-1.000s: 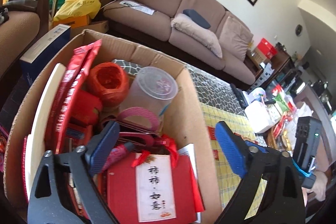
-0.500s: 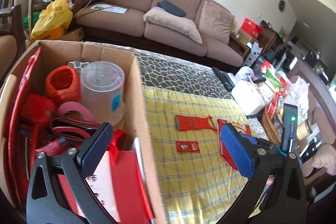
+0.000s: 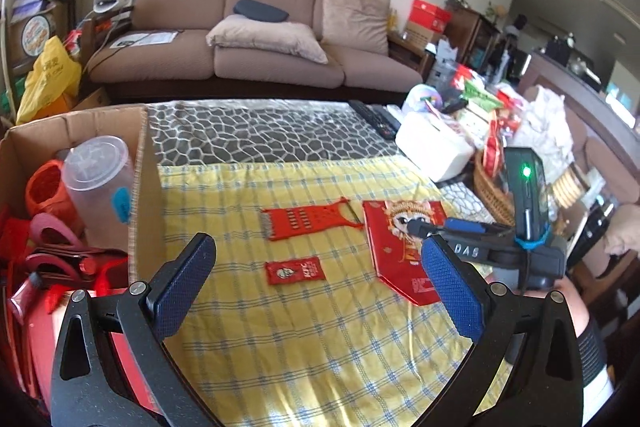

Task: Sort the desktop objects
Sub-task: 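Move both grippers back to the KFC packet and cat-print bag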

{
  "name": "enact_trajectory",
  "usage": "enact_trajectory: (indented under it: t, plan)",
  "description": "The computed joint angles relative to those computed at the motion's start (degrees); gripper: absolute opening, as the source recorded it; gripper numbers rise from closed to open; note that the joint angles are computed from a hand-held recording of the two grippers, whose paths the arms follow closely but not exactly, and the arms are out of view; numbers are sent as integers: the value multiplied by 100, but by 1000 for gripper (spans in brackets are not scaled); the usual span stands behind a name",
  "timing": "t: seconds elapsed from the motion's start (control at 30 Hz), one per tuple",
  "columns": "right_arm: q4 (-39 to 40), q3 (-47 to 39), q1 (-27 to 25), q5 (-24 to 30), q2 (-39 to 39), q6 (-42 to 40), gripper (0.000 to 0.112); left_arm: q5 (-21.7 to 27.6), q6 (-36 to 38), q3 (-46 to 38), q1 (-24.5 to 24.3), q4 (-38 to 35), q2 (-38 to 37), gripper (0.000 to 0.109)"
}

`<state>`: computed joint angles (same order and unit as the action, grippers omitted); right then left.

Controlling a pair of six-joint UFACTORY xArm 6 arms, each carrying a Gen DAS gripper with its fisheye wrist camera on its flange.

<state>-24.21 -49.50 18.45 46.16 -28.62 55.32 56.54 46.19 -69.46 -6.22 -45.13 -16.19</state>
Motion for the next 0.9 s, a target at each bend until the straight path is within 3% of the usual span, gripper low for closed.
enact_trajectory:
  t: [0.17, 0.33, 0.5, 0.63, 0.87, 0.9]
  plan:
    - [262, 504, -533, 110, -469, -18, 80, -237, -102, 121, -424, 484, 103, 103]
    - [510, 858, -928, 145, -760, -192, 80, -843, -338, 349, -836, 1046, 351, 103]
    - [802, 1040, -1195, 89, -843, -443, 80, -697, -684, 237, -891, 1305, 809, 103]
    - [960, 1096, -1323, 80, -805, -576, 81, -1047, -791, 198, -1094, 1611, 1139, 103]
    - [1266, 1291, -1529, -37, -751, -810, 82, -1209, -1171, 48, -1250, 2090, 1685, 102]
    - [1297, 1312, -1542, -63, -738, -820, 82, -1260, -1147, 77, -1265, 2094, 1703, 98]
